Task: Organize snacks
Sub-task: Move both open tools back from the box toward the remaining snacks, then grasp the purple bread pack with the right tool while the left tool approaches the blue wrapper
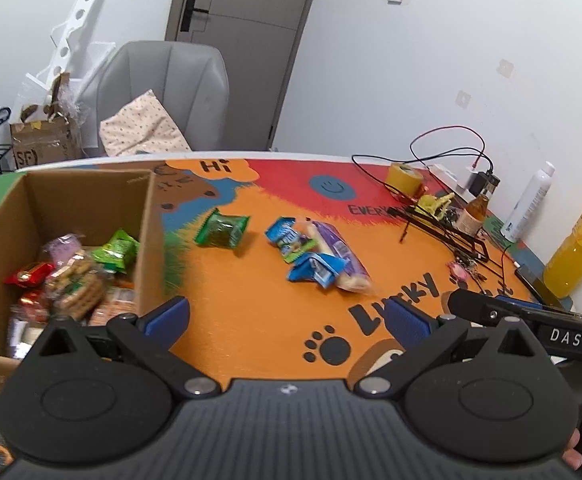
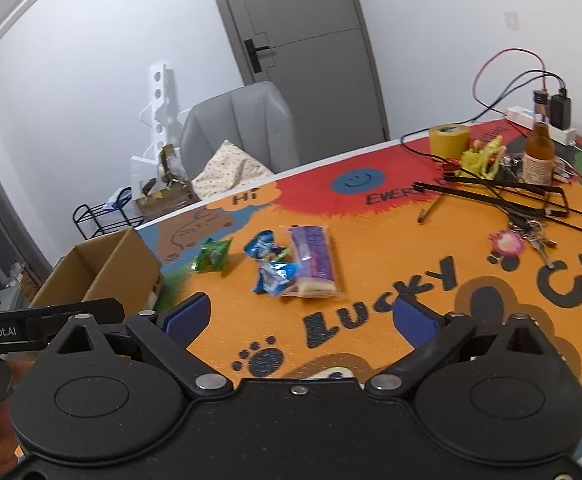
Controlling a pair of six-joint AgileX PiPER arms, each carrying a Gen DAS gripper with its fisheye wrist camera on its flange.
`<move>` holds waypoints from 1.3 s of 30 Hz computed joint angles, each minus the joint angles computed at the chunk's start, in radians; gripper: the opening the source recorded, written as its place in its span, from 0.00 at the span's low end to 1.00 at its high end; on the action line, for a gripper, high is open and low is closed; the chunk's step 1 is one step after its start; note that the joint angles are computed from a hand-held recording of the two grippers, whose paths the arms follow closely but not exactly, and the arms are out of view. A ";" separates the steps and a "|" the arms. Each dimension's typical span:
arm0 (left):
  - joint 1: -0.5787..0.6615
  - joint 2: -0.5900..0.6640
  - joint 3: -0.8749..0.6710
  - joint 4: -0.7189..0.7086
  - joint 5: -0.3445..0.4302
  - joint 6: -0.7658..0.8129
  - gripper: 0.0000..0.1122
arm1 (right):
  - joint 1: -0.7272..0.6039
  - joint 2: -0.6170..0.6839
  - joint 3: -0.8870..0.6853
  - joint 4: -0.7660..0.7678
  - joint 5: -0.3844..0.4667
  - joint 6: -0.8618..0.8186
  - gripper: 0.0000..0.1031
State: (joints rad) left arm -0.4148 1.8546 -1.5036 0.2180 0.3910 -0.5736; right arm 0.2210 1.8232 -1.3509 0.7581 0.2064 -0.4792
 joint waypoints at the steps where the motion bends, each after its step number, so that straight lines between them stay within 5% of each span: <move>1: 0.000 0.013 -0.011 -0.019 -0.001 0.013 0.91 | -0.003 0.001 0.003 -0.001 -0.002 0.002 0.94; 12: -0.004 0.140 -0.150 -0.096 0.019 0.067 0.88 | -0.029 0.074 -0.032 0.133 -0.002 -0.078 0.83; 24: 0.003 0.314 -0.391 -0.147 0.096 0.106 0.71 | -0.069 0.221 -0.216 0.095 0.099 -0.008 0.64; 35: 0.022 0.519 -0.726 -0.142 0.254 0.065 0.57 | -0.079 0.418 -0.520 -0.053 0.256 0.166 0.53; 39: 0.017 0.632 -0.944 -0.096 0.381 0.056 0.57 | -0.077 0.477 -0.620 -0.089 0.306 0.211 0.52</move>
